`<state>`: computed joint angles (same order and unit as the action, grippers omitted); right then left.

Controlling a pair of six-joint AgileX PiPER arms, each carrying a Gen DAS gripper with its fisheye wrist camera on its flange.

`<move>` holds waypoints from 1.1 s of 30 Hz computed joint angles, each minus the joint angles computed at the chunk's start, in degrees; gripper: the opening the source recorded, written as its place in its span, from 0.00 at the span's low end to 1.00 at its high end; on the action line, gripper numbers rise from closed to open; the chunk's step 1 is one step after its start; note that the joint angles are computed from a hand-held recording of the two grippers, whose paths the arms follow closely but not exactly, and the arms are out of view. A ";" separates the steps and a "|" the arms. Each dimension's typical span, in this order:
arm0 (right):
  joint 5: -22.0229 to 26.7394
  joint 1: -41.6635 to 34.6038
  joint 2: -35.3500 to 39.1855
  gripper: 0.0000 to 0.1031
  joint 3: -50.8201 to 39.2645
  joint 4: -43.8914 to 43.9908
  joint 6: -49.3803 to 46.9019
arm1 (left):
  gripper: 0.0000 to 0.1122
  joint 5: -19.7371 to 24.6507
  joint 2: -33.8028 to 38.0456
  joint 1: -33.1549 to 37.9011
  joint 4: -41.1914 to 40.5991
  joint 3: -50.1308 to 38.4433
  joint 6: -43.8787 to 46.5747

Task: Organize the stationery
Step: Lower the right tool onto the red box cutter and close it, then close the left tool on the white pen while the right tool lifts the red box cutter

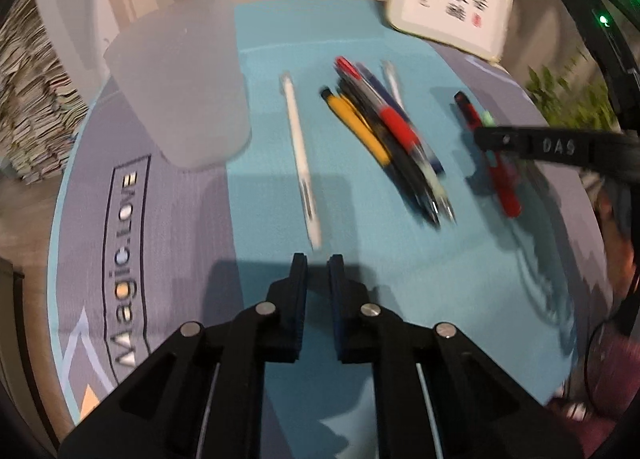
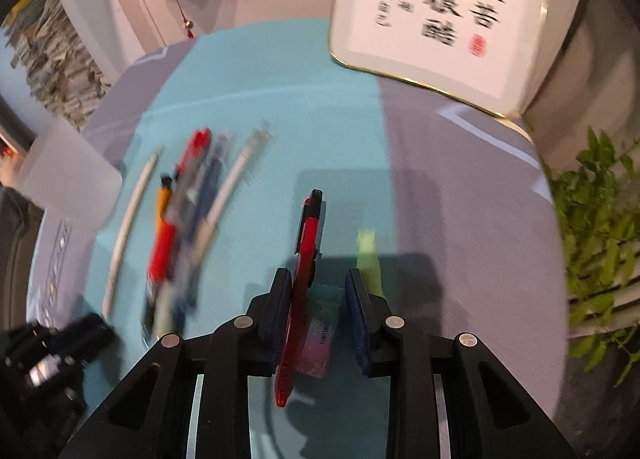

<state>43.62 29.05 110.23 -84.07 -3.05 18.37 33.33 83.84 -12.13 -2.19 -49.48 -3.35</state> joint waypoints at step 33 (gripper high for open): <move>-2.71 2.65 1.97 0.14 -0.37 -1.26 -0.49 | 0.06 2.37 -6.95 1.01 -6.37 6.71 11.52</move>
